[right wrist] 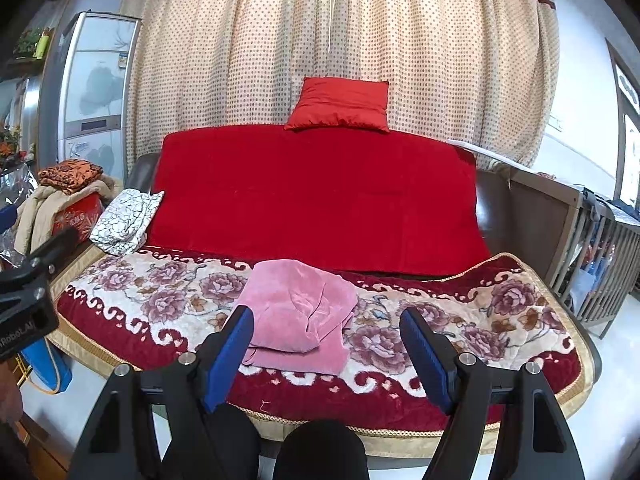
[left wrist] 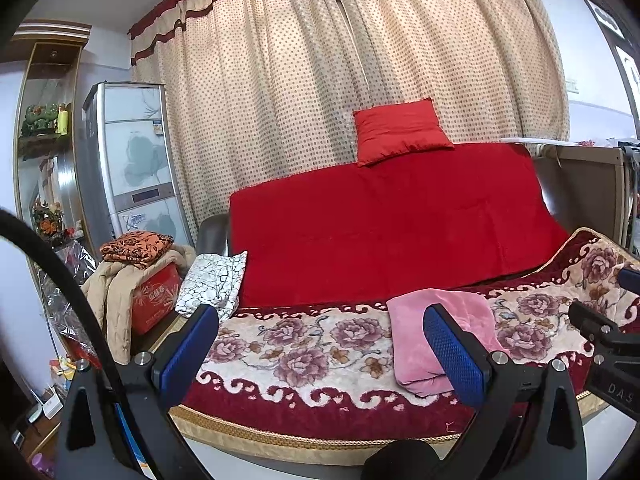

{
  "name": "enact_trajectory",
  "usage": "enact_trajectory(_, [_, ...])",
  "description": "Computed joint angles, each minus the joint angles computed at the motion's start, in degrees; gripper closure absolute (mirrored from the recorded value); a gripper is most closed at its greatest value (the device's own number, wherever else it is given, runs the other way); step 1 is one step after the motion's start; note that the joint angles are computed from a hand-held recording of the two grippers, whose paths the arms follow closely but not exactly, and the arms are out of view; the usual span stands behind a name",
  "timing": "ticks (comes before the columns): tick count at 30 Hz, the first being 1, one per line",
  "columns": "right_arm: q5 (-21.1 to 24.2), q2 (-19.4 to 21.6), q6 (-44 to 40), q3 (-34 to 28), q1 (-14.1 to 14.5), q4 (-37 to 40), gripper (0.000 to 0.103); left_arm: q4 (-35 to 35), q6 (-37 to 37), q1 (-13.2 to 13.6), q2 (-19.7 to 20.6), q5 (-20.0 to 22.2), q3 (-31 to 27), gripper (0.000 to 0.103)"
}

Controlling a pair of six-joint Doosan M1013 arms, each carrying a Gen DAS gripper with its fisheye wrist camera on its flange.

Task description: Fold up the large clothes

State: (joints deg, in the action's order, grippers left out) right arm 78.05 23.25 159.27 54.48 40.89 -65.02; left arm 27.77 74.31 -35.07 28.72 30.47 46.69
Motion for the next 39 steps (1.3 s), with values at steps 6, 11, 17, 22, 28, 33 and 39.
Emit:
enact_trajectory(6, [0.8,0.2,0.1,-0.4,0.4,-1.6,0.024,-0.3,-0.2,0.1,-0.5,-0.8,0.9,0.001])
enact_trajectory(11, [1.2,0.4,0.1,-0.8,0.7,-2.4,0.024,-0.7,-0.1,0.1,-1.0,-1.4,1.9,0.001])
enact_trajectory(17, [1.1,0.4,-0.2,-0.8,0.9,-2.4,0.024,-2.0,1.2,0.0,-1.6,-2.3,3.2,0.001])
enact_trajectory(22, [0.8,0.5,-0.4,-0.8,0.8,-1.7,0.024,-3.1,2.1,0.0,-1.3,-1.2,2.7,0.001])
enact_trajectory(28, [0.7,0.4,-0.2,-0.6,0.8,-1.5,0.024,-3.5,2.4,0.0,-1.0,-0.5,2.4,0.001])
enact_trajectory(33, [0.4,0.4,-0.1,-0.4,0.8,-1.3,0.024,-3.4,2.6,0.0,-1.1,-0.8,2.6,0.001])
enact_trajectory(39, [0.2,0.3,-0.2,-0.3,0.8,-1.1,0.024,-4.1,3.2,-0.1,-1.1,-0.8,2.6,0.001])
